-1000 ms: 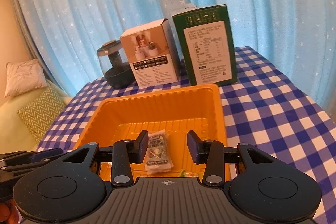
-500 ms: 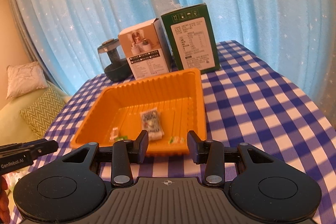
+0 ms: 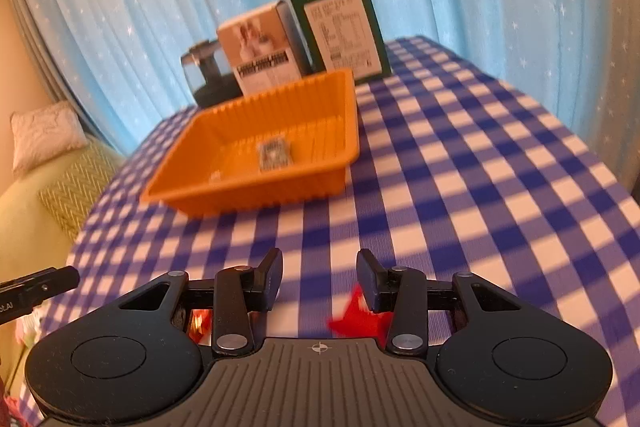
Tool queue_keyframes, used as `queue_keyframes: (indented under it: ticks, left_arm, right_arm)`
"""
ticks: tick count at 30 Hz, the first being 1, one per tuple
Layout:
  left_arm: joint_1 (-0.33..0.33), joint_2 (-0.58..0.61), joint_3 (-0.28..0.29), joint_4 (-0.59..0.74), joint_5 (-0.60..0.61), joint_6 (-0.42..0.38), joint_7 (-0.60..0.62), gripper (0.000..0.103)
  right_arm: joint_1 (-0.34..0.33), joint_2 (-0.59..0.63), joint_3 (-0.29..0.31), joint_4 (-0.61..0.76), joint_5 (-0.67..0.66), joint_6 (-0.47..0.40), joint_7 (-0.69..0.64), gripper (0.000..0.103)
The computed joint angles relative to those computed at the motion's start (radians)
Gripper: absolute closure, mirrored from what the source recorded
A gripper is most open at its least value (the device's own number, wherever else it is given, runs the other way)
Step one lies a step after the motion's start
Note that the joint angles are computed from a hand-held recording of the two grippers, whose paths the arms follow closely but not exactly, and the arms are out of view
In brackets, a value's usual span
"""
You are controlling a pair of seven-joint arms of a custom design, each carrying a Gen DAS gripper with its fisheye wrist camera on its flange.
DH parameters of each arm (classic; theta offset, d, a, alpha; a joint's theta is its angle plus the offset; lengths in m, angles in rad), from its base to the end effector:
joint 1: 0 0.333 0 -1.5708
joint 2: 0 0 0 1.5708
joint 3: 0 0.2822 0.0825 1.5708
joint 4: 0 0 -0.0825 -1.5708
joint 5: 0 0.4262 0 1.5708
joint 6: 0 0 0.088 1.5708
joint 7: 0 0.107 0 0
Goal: Organize snacks
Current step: 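Withdraw both grippers from the tray toward the remaining red candies, then grasp the large red candy bag with the left gripper while the right grasps the green-edged packet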
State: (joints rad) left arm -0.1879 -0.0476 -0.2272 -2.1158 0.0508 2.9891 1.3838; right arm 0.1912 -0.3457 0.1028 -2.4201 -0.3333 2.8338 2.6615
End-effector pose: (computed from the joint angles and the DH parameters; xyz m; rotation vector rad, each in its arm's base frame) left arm 0.5666 -0.2553 0.4924 -1.4882 1.9755 -1.0585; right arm 0.5034 0.1717 0.4720 -1.2110 2.0659 -0.4024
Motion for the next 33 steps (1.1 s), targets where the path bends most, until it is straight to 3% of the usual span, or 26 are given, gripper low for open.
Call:
queue_keyframes:
  ticks: [3, 5, 9, 15, 22, 28, 33]
  left_arm:
    - [0.018, -0.052, -0.01, -0.074, 0.065, 0.006, -0.052, 0.053]
    - [0.016, -0.077, -0.011, -0.111, 0.045, 0.008, -0.029, 0.052]
    - [0.029, -0.087, -0.019, -0.138, 0.021, -0.018, -0.022, 0.051]
    - [0.049, -0.071, -0.02, -0.131, 0.031, -0.024, -0.06, 0.051]
    - [0.02, 0.024, 0.008, -0.03, -0.055, -0.049, 0.013, 0.052]
    - [0.003, 0.083, 0.024, 0.037, -0.065, -0.087, 0.039, 0.058]
    - [-0.012, 0.108, 0.038, 0.067, 0.005, -0.136, 0.0, 0.066]
  right_arm:
    - [0.028, -0.019, -0.006, -0.025, 0.031, -0.012, -0.023, 0.061]
    - [0.048, -0.023, -0.01, -0.032, 0.055, -0.017, -0.042, 0.06]
    - [0.072, -0.009, -0.01, -0.029, 0.085, -0.007, -0.072, 0.043]
    - [0.096, 0.034, -0.017, 0.002, 0.126, 0.005, -0.11, 0.042]
    - [0.11, 0.06, -0.019, 0.017, 0.163, -0.003, -0.147, 0.042]
    - [0.103, 0.066, -0.016, 0.018, 0.166, -0.006, -0.139, 0.042]
    - [0.102, 0.085, -0.016, 0.032, 0.17, -0.006, -0.131, 0.042]
